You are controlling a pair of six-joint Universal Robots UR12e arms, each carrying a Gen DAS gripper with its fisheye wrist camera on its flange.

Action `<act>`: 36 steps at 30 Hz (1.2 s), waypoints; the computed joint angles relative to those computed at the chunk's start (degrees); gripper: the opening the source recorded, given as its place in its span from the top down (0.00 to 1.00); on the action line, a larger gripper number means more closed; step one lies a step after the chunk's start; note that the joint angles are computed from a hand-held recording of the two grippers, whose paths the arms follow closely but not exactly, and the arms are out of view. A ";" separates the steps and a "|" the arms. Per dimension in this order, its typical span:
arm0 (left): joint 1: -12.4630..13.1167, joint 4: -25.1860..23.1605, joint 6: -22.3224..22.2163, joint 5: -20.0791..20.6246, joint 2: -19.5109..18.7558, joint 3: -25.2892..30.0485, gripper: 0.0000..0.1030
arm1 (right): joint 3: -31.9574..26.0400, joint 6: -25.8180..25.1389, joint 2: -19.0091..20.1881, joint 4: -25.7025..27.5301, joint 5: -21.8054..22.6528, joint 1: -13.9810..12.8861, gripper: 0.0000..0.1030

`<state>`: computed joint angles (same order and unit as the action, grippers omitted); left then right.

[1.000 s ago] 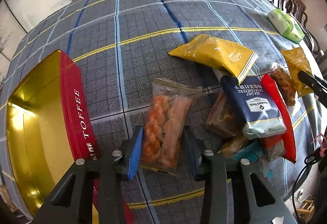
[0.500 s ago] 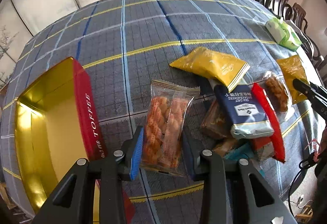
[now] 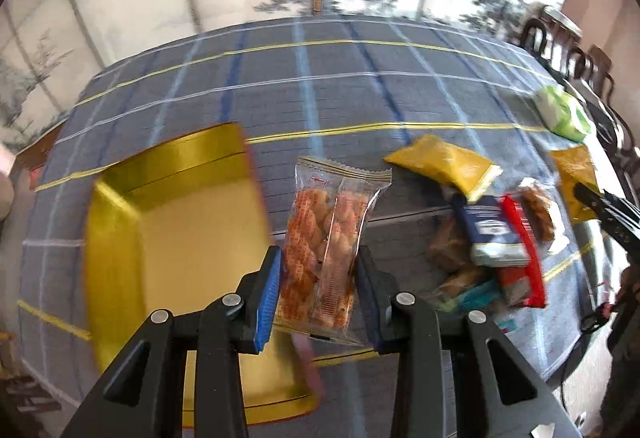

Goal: Organize snacks
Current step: 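Carry both bags to the TOFFEE tin and release the pastry-stick bag from the left gripper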

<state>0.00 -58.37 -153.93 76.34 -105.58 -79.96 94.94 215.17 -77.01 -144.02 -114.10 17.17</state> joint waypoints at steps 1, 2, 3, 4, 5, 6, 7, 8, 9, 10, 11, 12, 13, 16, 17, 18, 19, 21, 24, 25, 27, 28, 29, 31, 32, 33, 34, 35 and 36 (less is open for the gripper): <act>0.45 0.36 -0.41 0.46 0.03 -0.09 0.69 | -0.14 -0.04 -0.02 0.04 -0.24 0.10 0.59; 0.94 0.70 -1.05 1.10 0.02 -0.20 0.69 | -0.31 0.03 -0.01 0.14 -0.56 0.21 0.59; 1.40 0.88 -1.75 1.89 -0.03 -0.28 0.69 | -0.46 0.11 0.02 0.19 -0.75 0.30 0.59; 1.81 1.02 -2.03 2.33 -0.06 -0.38 0.69 | -0.64 0.07 0.05 0.18 -0.82 0.39 0.59; 2.28 1.21 -2.51 2.84 -0.13 -0.56 0.69 | -0.88 -0.07 0.11 0.15 -1.00 0.56 0.59; 2.75 1.23 -3.13 3.68 -0.23 -0.75 0.69 | -1.17 -0.19 0.24 0.22 -1.33 0.76 0.59; 3.04 1.34 -3.28 4.30 -0.36 -0.89 0.69 | -1.45 -0.36 0.38 0.27 -1.44 0.90 0.59; 3.35 1.42 -3.47 5.07 -0.45 -1.09 0.69 | -1.81 -0.52 0.55 0.28 -1.58 1.11 0.59; 3.69 1.22 -3.82 5.77 -0.56 -1.24 0.69 | -2.25 -0.67 0.77 0.23 -1.82 1.40 0.59; 3.97 0.83 -4.09 6.37 -0.74 -1.25 0.69 | -2.52 -0.83 0.93 0.19 -2.01 1.66 0.59; 4.26 0.73 -4.14 6.67 -0.70 -1.52 0.69 | -3.05 -1.22 1.24 0.18 -2.31 2.00 0.59; 4.51 0.72 -4.17 6.92 -0.66 -1.82 0.69 | -3.52 -1.39 1.53 0.18 -2.46 2.23 0.59; 4.73 0.85 -4.13 7.31 -0.56 -2.17 0.69 | -4.11 -1.60 1.87 0.15 -2.35 2.50 0.59; 5.29 1.25 -3.72 8.10 -0.22 -3.11 0.69 | -5.67 -2.26 2.87 -0.12 -1.77 3.28 0.59; 5.46 1.11 -3.69 8.05 -0.16 -3.27 0.69 | -6.27 -2.66 3.27 -0.25 -1.35 3.54 0.59; 5.65 0.91 -3.59 7.71 -0.26 -3.28 0.69 | -6.74 -3.03 3.60 -0.49 -0.99 3.77 0.59; 5.79 0.71 -3.43 7.53 -0.21 -3.39 0.69 | -7.41 -3.41 4.06 -0.65 -0.66 4.10 0.59; 5.92 0.70 -3.02 7.60 -0.08 -3.73 0.69 | -8.90 -4.41 5.14 -0.72 0.38 4.74 0.59; 6.15 0.50 -3.04 7.29 -0.19 -3.72 0.69 | -11.45 -6.12 7.06 -0.78 2.54 5.76 0.59; 6.26 0.34 -3.12 7.15 -0.19 -3.76 0.69 | -12.16 -6.51 7.58 -0.76 3.10 5.97 0.59; 6.39 -0.06 -3.16 7.35 -0.17 -3.82 0.69 | -13.91 -7.61 8.88 -0.60 4.69 6.55 0.59; 6.39 -0.05 -3.00 7.47 -0.11 -3.96 0.69 | -14.93 -8.24 9.63 -0.50 5.27 6.95 0.59; 6.39 0.11 -2.94 7.59 -0.03 -4.13 0.68 | -15.93 -8.78 10.36 -0.42 6.23 7.25 0.59; 6.32 0.30 -2.78 7.87 0.07 -4.33 0.68 | -17.48 -9.71 11.46 -0.15 7.71 7.67 0.59; 6.29 0.40 -2.83 7.83 0.05 -4.33 0.68 | -18.39 -10.18 12.06 0.25 7.90 7.99 0.59; 6.31 0.37 -2.88 7.76 -0.01 -4.27 0.68 | -19.22 -10.71 12.61 0.64 8.38 8.24 0.59; 6.30 0.35 -2.92 7.73 -0.09 -4.21 0.68 | -19.91 -11.18 13.08 0.85 8.95 8.43 0.59; 6.31 0.41 -3.01 7.75 -0.09 -4.20 0.68 | -20.57 -11.59 13.52 1.07 9.25 8.62 0.59; 6.30 0.43 -3.09 7.81 -0.12 -4.18 0.68 | -21.17 -12.10 13.93 1.28 9.47 8.86 0.59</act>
